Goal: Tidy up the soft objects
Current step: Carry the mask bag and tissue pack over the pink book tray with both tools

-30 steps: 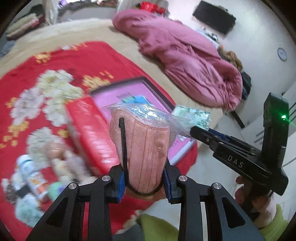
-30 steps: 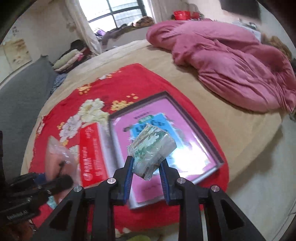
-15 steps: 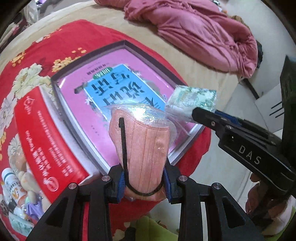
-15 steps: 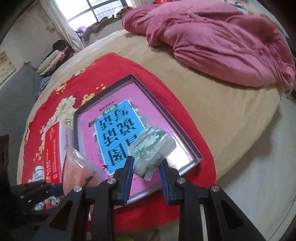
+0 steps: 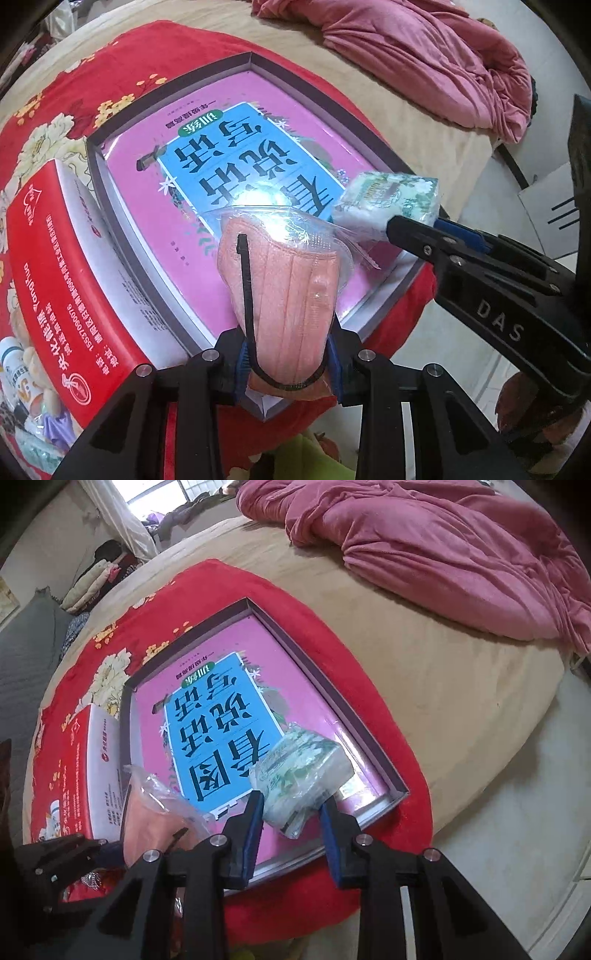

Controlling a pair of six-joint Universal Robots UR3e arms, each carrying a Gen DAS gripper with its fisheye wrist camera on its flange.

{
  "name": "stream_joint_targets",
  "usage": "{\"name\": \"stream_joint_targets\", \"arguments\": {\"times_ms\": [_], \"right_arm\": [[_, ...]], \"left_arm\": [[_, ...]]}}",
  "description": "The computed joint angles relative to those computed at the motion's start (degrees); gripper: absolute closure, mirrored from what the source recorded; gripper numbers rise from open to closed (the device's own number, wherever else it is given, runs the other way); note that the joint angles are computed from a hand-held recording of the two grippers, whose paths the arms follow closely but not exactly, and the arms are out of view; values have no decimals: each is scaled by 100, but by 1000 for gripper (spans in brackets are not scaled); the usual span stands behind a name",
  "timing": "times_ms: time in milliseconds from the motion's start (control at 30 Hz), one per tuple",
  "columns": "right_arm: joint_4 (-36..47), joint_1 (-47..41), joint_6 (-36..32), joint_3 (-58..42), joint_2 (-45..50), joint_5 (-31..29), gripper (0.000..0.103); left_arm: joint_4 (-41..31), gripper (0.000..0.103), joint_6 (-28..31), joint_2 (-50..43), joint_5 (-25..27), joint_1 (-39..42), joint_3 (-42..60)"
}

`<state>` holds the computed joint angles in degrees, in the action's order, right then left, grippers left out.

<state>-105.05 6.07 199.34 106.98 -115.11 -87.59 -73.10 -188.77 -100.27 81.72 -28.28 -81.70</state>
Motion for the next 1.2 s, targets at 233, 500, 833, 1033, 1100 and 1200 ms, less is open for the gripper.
{"name": "stream_joint_targets", "arguments": {"times_ms": [233, 500, 833, 1033, 1100, 1200], "right_arm": [[105, -51, -43, 25, -104, -91, 61], [435, -67, -13, -57, -351, -415, 61], [471, -18, 31, -198, -244, -532, 61], [508, -82, 15, -236, -292, -498, 60], [552, -88, 27, -260, -305, -536, 60], [609, -207, 21, -269, -416, -491, 60]], "left_arm": [[-18, 66, 13, -99, -25, -16, 77], [-64, 64, -26, -263, -16, -80, 229], [-166, 59, -50, -435, 16, -160, 408], [-131, 51, -72, -501, 48, -236, 484], [-137, 51, -101, -549, 72, -241, 555], [-255, 42, -204, -736, 504, -367, 898]]}}
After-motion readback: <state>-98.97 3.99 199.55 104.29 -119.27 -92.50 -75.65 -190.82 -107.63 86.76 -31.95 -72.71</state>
